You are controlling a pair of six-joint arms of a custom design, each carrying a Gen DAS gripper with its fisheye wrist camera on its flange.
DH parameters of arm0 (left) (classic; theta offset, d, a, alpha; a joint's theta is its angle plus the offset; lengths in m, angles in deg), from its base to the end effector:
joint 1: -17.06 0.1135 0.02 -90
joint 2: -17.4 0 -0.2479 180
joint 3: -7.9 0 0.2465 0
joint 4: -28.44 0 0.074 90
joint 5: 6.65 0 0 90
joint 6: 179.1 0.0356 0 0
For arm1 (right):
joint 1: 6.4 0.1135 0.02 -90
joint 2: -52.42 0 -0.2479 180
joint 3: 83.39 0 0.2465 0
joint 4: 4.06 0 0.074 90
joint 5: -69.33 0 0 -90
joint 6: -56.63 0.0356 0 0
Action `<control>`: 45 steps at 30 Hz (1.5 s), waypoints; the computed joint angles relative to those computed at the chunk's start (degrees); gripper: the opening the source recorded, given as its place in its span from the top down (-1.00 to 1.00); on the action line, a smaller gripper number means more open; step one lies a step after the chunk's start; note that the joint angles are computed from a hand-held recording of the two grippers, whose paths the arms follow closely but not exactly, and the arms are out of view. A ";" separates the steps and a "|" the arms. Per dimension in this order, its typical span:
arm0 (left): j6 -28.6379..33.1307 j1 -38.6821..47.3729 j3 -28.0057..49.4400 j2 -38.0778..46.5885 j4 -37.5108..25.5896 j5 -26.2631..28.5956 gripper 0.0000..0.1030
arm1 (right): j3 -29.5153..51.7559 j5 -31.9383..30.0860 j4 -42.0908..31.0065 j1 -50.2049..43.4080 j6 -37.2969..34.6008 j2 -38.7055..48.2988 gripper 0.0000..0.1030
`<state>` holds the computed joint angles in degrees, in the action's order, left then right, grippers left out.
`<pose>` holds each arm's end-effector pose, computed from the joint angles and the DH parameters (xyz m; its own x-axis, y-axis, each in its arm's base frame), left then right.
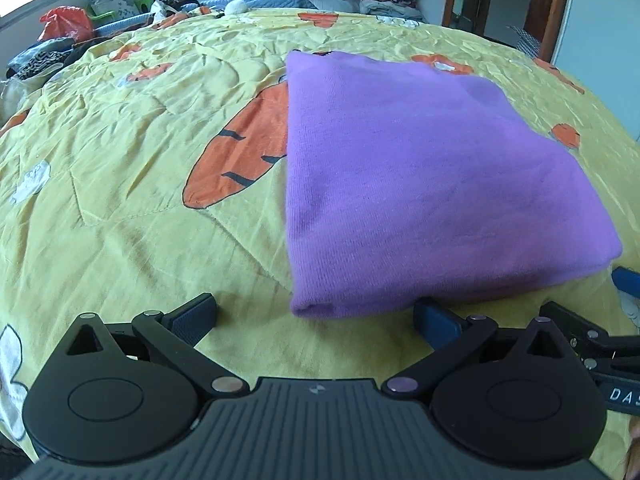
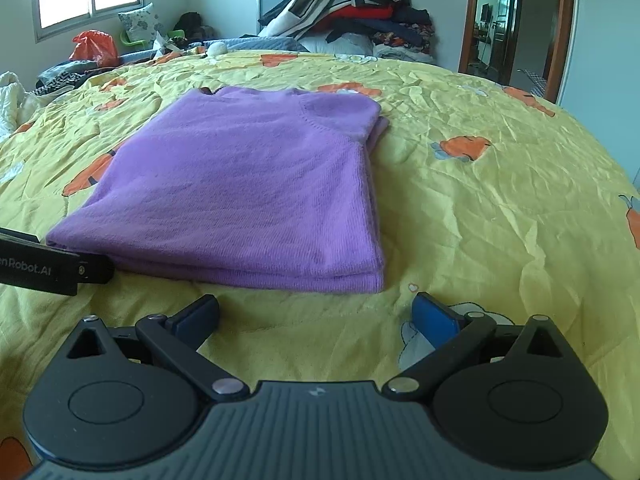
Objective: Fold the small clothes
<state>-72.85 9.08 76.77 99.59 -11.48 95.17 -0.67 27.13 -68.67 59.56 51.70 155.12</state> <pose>0.2875 -0.0477 0.2151 -0.6897 0.3733 -0.6205 0.4690 0.8831 0.0099 0.1526 0.2773 0.1736 -0.6177 0.2580 -0.7429 0.3538 0.9348 0.0306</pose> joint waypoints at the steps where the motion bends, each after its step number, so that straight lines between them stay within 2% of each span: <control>1: 0.18 0.11 -0.55 -0.32 0.58 0.17 -1.00 | 0.11 0.06 -0.25 0.22 0.40 0.12 -1.00; 10: -3.34 -0.49 -6.11 -4.34 5.74 -1.21 -1.00 | 0.75 0.36 -1.72 1.47 2.49 0.77 -1.00; 20: -1.41 1.27 -10.17 -5.78 11.46 2.00 -1.00 | 0.96 0.36 -1.26 0.71 1.57 0.93 -1.00; 31: -0.78 1.59 -11.21 -5.00 14.75 3.62 -1.00 | 1.14 0.31 -0.17 -0.26 0.12 1.09 -1.00; 45: -0.84 1.55 -11.41 -5.04 15.10 3.68 -1.00 | 1.16 0.10 1.19 -0.90 -1.77 1.01 -1.00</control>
<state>-73.69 10.64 65.36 94.54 3.62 98.85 0.49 27.23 -67.48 58.66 49.93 156.14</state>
